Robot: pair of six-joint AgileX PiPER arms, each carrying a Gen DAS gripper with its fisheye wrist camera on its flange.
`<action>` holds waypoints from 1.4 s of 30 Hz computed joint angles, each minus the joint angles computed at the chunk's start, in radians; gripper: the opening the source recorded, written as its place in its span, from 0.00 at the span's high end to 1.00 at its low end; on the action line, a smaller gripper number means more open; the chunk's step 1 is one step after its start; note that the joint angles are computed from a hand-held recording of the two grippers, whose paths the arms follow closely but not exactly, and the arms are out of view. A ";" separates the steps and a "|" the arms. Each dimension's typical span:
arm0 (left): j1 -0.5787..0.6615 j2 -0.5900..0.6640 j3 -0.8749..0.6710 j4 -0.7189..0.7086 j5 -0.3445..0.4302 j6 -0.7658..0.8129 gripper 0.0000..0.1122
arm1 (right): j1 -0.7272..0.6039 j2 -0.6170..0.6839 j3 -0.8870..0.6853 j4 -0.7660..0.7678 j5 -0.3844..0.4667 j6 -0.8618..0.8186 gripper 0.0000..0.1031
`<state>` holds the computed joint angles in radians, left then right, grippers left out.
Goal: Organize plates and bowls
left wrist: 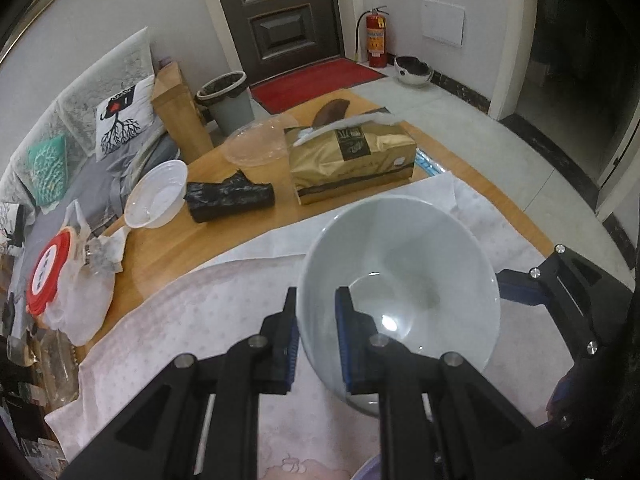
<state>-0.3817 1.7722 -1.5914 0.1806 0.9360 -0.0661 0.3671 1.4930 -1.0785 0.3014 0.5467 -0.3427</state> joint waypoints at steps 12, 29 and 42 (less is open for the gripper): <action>0.020 0.097 0.005 0.031 -0.031 -0.020 0.88 | -0.031 0.059 0.007 0.100 -0.016 -0.128 0.17; 0.022 0.114 0.038 0.048 -0.050 -0.031 0.86 | 0.001 0.067 0.007 0.015 -0.033 -0.078 0.15; 0.019 0.078 0.094 0.049 -0.073 -0.034 0.86 | 0.004 0.072 0.003 -0.023 -0.008 -0.044 0.13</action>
